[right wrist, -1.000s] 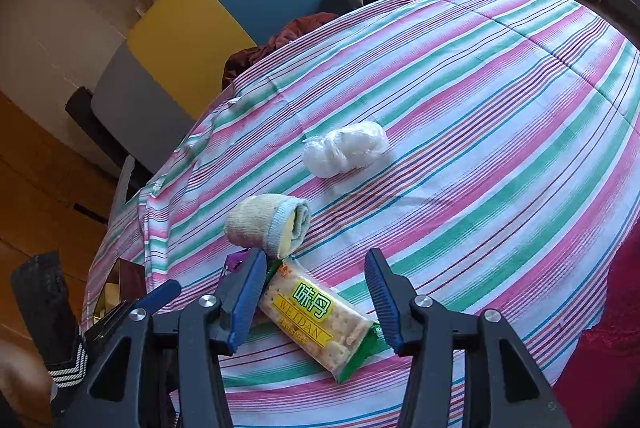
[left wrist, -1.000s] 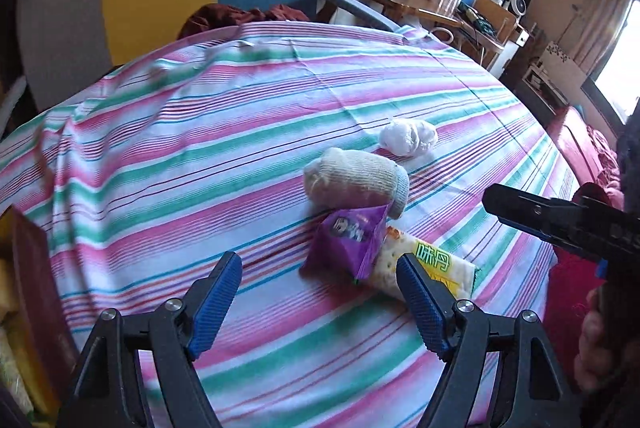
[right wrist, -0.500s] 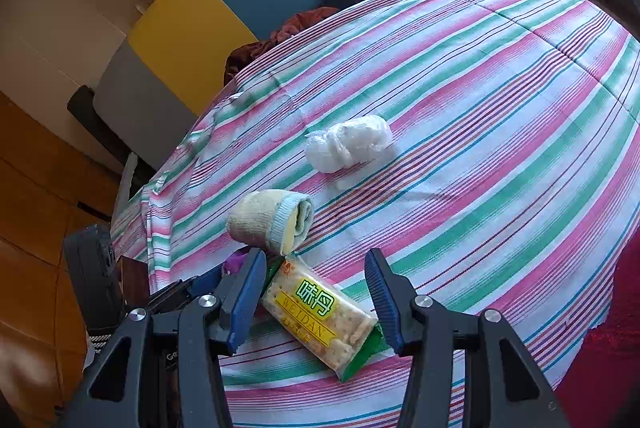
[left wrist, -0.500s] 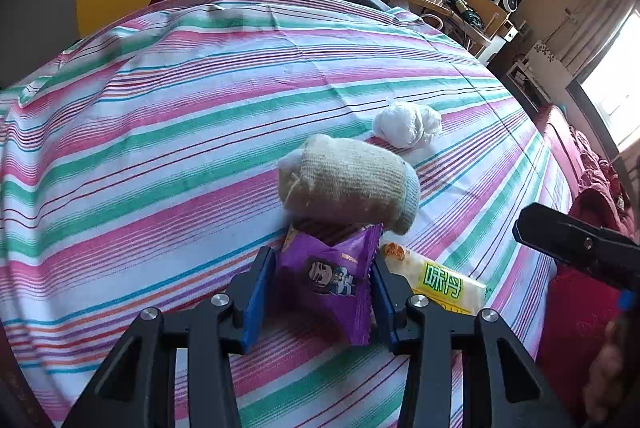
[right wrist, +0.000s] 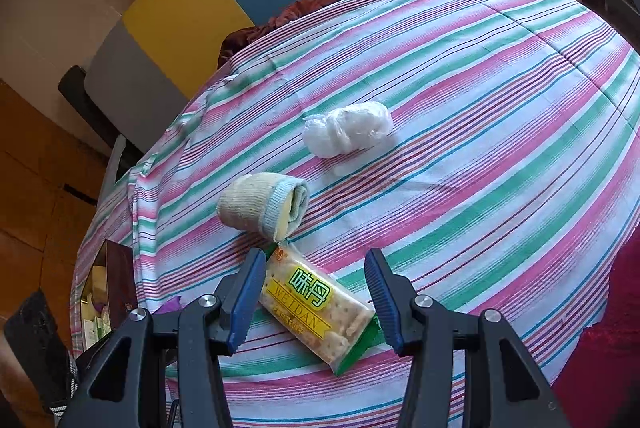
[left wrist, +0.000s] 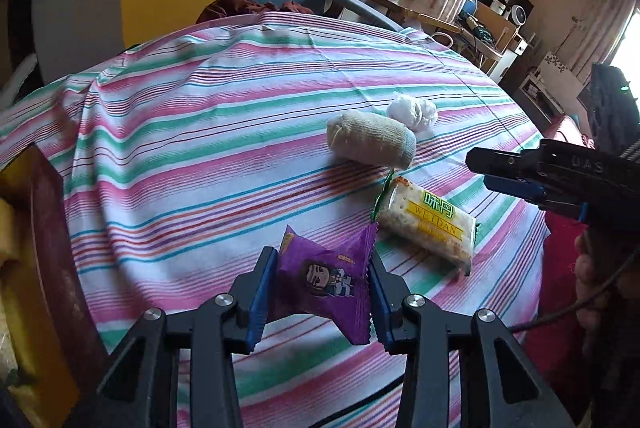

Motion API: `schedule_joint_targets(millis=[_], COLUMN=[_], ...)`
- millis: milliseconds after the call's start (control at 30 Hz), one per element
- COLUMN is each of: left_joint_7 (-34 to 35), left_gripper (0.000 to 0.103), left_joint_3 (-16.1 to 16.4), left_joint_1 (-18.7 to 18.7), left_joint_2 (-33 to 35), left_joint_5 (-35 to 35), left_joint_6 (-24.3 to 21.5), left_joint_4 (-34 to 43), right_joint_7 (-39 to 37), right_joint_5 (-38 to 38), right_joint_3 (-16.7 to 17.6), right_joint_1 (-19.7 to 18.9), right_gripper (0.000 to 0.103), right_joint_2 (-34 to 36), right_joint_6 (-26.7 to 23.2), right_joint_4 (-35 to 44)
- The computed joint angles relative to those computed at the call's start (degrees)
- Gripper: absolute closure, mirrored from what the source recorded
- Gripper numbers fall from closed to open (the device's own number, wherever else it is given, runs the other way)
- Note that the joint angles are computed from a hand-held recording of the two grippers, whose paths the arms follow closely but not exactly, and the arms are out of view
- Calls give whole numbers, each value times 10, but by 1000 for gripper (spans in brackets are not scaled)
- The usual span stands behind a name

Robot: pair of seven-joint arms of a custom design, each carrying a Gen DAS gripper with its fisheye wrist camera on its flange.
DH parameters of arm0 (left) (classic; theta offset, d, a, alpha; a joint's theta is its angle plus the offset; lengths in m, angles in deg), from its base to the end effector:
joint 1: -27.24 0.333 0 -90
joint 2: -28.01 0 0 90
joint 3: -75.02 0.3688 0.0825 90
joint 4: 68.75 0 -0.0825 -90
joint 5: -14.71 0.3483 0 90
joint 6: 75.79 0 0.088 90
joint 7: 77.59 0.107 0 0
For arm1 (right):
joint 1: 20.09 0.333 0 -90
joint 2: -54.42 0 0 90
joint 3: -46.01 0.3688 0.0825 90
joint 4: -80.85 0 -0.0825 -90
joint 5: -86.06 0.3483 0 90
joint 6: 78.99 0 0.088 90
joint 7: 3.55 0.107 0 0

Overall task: Organize objects
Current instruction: 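Carry the purple packet toward the tray with the left tool while the right tool grasps the white plastic bag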

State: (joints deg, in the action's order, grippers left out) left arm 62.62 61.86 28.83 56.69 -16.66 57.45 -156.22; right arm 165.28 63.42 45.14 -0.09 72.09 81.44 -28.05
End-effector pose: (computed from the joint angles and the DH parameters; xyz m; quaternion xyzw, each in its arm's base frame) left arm 0.7038 -0.1181 0.4715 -0.3961 0.8649 -0.3081 0.0111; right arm 0.6077 0.2312 0.4753 -0.3983 0.8636 -0.0987 0.2928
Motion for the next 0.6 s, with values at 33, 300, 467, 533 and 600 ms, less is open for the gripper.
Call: schedule_joint_targets(millis=[33, 300, 467, 533, 600], left_joint_7=[6, 58, 60, 62, 58], left_gripper=[60, 60, 60, 60, 60], left_joint_3=[-2, 2, 12, 15, 19], left_joint_1=[7, 45, 56, 59, 61], left_joint_2=[-7, -53, -63, -65, -66], left_joint_5=[-8, -66, -92, -97, -100], left_joint_6=[-1, -7, -21, -24, -28], left_joint_4=[-7, -47, -48, -50, -48], right_joint_7=[-10, -76, -136, -165, -191], right_joint_5=[7, 74, 77, 82, 86], right_joint_3=[6, 19, 18, 17, 14], right_joint_1=[-4, -26, -43, -48, -51], right_gripper=[51, 50, 21, 21, 21], right_joint_2=[2, 11, 45, 67, 94], right_joint_6=[-5, -47, -111, -149, -193], right_joint_4=[4, 32, 108, 149, 194])
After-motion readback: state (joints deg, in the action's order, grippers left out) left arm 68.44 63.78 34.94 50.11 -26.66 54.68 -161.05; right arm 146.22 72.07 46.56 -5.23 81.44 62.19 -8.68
